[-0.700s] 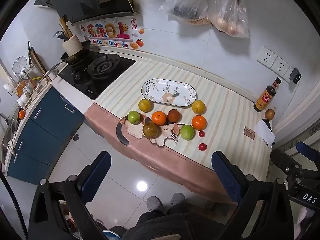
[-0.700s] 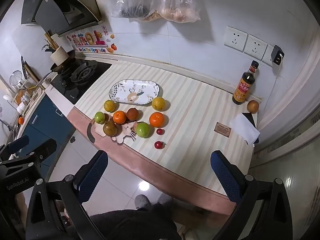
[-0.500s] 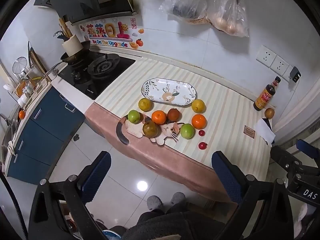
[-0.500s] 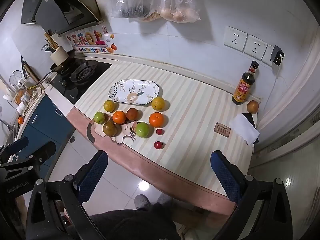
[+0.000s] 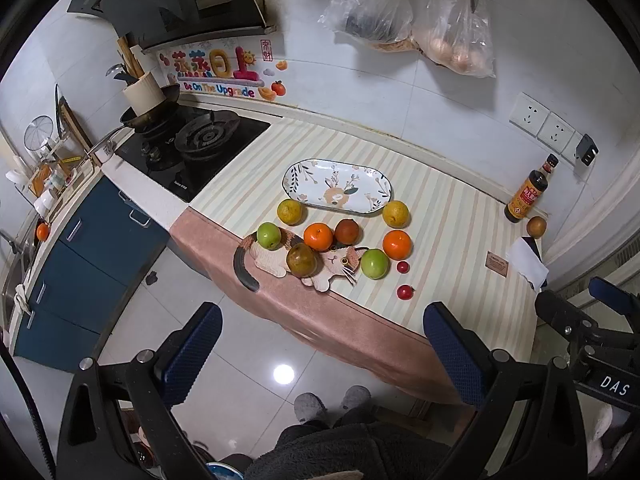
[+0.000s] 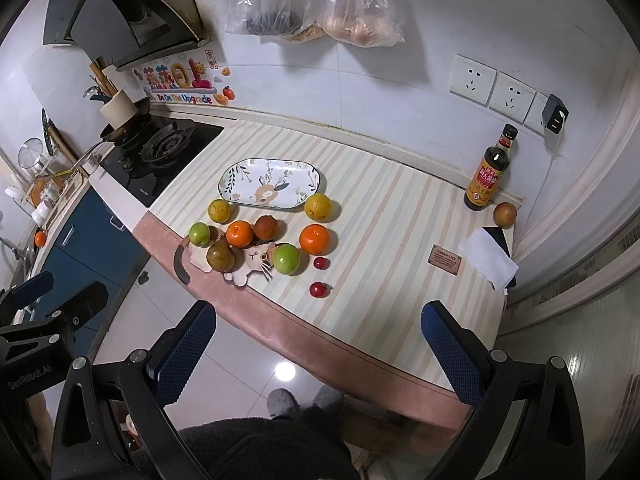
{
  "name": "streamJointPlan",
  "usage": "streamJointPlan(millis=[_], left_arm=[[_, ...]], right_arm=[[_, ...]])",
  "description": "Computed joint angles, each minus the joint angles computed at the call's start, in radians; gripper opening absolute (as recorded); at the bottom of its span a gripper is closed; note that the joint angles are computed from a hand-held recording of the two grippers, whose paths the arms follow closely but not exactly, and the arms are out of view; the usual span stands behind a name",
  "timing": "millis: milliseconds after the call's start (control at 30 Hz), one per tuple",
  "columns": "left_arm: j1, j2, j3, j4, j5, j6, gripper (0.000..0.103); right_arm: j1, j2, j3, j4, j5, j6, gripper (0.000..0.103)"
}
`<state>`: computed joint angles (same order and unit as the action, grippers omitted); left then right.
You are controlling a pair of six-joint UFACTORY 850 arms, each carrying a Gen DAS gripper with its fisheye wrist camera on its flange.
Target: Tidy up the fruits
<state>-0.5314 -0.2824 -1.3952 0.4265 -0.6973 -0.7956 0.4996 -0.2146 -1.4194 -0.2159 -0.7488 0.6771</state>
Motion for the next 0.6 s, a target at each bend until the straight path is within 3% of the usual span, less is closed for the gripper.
streamJointPlan(millis=[600], left_arm=[[0.015,0.006,-0.003,-0.003,0.004,0.026,0.103]], right_arm=[[0.014,-0.005,-0.016,-0.012,-0.002,0.013,0.103]])
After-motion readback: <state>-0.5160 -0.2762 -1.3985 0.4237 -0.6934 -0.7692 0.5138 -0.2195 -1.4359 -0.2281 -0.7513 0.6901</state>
